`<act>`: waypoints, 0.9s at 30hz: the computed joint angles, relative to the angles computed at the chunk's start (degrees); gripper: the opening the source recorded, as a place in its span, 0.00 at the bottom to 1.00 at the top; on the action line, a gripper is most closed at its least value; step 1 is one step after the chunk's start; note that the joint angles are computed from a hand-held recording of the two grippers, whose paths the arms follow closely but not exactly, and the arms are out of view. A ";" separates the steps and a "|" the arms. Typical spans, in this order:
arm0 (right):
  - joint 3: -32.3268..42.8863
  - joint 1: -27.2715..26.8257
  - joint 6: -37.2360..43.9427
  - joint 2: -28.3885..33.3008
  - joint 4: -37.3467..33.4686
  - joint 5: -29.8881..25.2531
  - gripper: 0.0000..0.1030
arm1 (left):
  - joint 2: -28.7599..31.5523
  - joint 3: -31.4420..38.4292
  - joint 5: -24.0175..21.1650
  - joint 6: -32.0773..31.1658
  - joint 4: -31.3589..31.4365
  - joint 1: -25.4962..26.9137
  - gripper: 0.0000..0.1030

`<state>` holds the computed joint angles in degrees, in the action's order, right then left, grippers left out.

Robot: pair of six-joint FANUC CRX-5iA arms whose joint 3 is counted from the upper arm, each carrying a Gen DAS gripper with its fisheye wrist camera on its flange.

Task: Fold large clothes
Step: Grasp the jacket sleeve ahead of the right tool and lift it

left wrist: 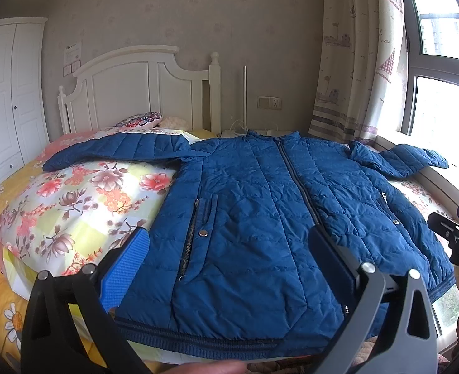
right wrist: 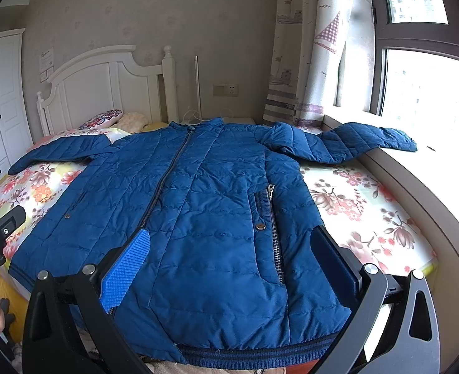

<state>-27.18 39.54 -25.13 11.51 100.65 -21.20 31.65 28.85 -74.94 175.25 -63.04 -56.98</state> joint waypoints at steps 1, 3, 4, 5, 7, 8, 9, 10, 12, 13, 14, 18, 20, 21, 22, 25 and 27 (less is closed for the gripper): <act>-0.11 -0.45 -0.89 -0.02 1.02 0.43 0.96 | 0.08 0.04 0.24 -0.22 0.27 0.10 0.98; -0.21 -1.63 -3.10 0.05 3.58 1.56 0.96 | 0.30 0.16 1.04 -0.94 1.23 0.50 0.98; -0.18 -2.43 -4.55 0.17 5.15 2.59 0.96 | 0.35 0.17 1.72 -1.60 2.03 0.99 0.98; -0.06 -3.13 -5.50 0.30 6.26 3.61 0.96 | 0.38 0.24 2.62 -2.59 3.28 1.63 0.98; 0.53 -4.63 -6.46 0.90 7.57 6.15 0.96 | 0.78 0.98 3.99 -5.92 6.65 3.65 0.98; 0.86 -4.21 -4.37 1.29 5.11 5.73 0.96 | 1.53 2.15 3.77 -8.36 8.39 4.76 0.98; 1.60 -3.15 0.40 2.03 -0.35 4.63 0.96 | 2.69 3.86 3.30 -11.47 10.28 6.05 0.98; 2.52 -2.47 4.86 2.72 -5.11 4.17 0.96 | 3.37 4.85 3.59 -13.94 11.81 7.24 0.98; 4.83 -2.20 12.02 4.21 -12.43 4.02 0.96 | 4.88 6.77 5.18 -19.58 15.94 10.49 0.98; 6.57 -1.93 16.28 5.24 -16.92 3.05 0.96 | 6.24 8.59 5.63 -22.99 18.76 12.70 0.98; 7.82 -1.92 18.73 6.03 -19.39 2.12 0.96 | 7.46 10.17 6.00 -25.50 21.05 14.47 0.98; 17.85 -3.84 29.35 12.06 -31.32 -2.21 0.96 | 15.95 22.22 3.12 -35.48 29.23 21.33 0.98; 25.58 -5.17 37.99 16.28 -42.12 -3.96 0.96 | 20.91 30.02 -0.14 -38.06 29.24 22.80 0.98; 29.34 -5.78 41.80 18.27 -46.98 -5.35 0.96 | 22.72 32.83 -0.65 -39.52 29.39 23.41 0.98; 34.80 -6.85 46.03 21.30 -52.63 -7.28 0.96 | 26.00 38.04 -2.46 -41.57 29.85 24.29 0.98; 50.35 -9.75 53.21 30.20 -62.62 -15.38 0.96 | 34.39 52.00 -7.79 -45.88 31.86 26.10 0.98; 60.43 -11.34 55.82 36.19 -66.03 -20.81 0.96 | 37.50 57.20 -9.37 -46.90 32.35 26.66 0.98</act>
